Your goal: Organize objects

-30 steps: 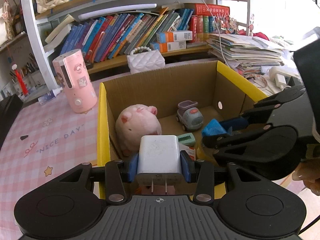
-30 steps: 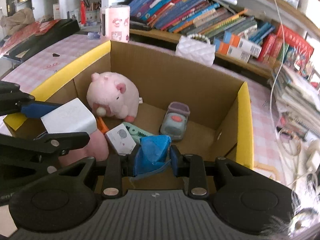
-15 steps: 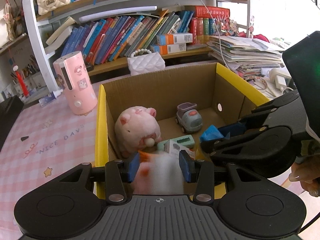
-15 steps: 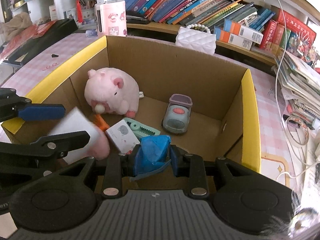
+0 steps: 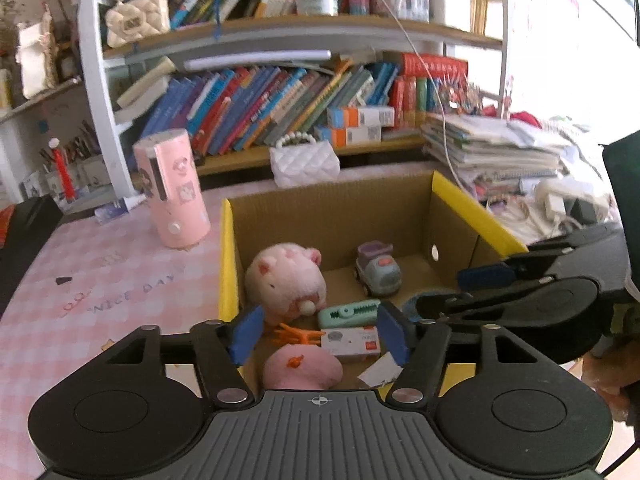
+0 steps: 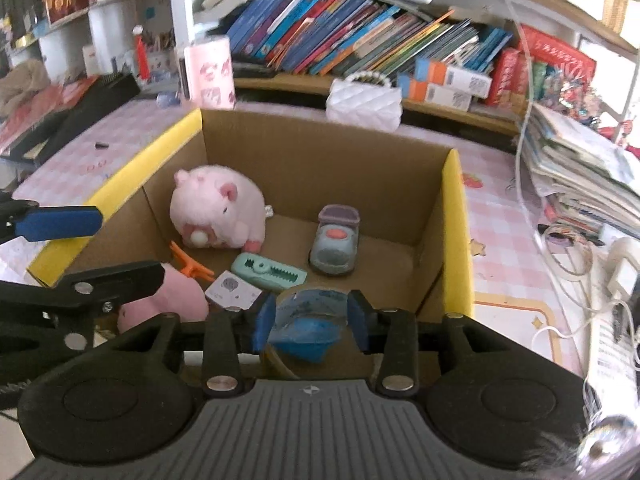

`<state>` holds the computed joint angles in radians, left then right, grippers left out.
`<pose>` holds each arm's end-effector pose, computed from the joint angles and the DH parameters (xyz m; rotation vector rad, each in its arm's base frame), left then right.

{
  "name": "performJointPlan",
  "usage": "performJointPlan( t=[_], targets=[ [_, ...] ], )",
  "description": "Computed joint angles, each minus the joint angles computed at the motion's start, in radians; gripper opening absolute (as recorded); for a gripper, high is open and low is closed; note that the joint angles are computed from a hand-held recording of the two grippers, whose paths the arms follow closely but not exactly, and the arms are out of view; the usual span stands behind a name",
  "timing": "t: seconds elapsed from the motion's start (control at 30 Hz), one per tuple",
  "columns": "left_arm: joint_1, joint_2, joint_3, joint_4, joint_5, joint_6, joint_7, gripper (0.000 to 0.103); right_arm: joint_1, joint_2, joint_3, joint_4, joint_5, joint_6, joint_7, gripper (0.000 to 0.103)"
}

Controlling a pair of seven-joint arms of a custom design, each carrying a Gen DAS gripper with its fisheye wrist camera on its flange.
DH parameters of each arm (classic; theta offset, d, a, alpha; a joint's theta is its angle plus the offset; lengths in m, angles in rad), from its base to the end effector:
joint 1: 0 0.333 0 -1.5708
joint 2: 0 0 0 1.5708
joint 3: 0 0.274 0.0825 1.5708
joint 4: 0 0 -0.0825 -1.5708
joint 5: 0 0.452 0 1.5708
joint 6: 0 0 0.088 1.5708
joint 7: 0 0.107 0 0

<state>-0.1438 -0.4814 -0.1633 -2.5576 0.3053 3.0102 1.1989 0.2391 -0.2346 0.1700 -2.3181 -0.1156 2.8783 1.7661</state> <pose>0.4885 -0.1787 0.4667 -1.4636 1.8610 -0.9054 0.5371 0.2423 0.4541 -1.9729 1.4175 -0.5968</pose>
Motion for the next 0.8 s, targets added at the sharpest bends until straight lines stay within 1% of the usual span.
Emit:
performJointPlan(
  t=[0.13,0.2,0.3,0.33,0.43,0.5,0.57,0.67,0.7,0.73,0.8],
  targets=[
    [0.034,-0.067,-0.023,-0.045,0.017,0.032,-0.046,0.076,-0.053,-0.057,0.054,-0.044,-0.080,0.032,0.131,0.045],
    [0.046,-0.107,-0.028,-0.073,0.021,0.043,-0.069,0.083,-0.084,-0.087,0.089,-0.063,-0.120,0.042,0.203,0.049],
    [0.070,-0.172,-0.038,-0.118,0.031,0.055,-0.103,0.084,-0.136,-0.132,0.149,-0.088,-0.182,0.059,0.315,0.054],
    [0.073,-0.197,-0.035,-0.135,0.033,0.051,-0.109,0.085,-0.160,-0.150,0.177,-0.096,-0.207,0.063,0.361,0.054],
    [0.073,-0.260,-0.020,-0.179,0.035,0.035,-0.116,0.086,-0.204,-0.187,0.235,-0.110,-0.254,0.069,0.464,0.058],
    [0.079,-0.306,-0.015,-0.213,0.036,0.021,-0.122,0.090,-0.227,-0.215,0.272,-0.119,-0.278,0.062,0.531,0.059],
    [0.081,-0.356,-0.004,-0.249,0.033,0.000,-0.125,0.090,-0.236,-0.247,0.304,-0.132,-0.293,0.047,0.592,0.060],
    [0.062,-0.437,0.036,-0.304,0.019,-0.046,-0.104,0.091,-0.240,-0.290,0.346,-0.147,-0.316,0.014,0.674,0.066],
    [0.062,-0.465,0.040,-0.323,0.015,-0.059,-0.100,0.091,-0.236,-0.300,0.357,-0.148,-0.321,-0.001,0.699,0.070],
    [0.066,-0.500,0.043,-0.344,0.012,-0.079,-0.097,0.091,-0.226,-0.310,0.362,-0.150,-0.324,-0.015,0.718,0.071],
    [0.076,-0.559,0.040,-0.378,0.006,-0.117,-0.098,0.094,-0.212,-0.331,0.380,-0.155,-0.337,-0.037,0.764,0.079]
  ],
)
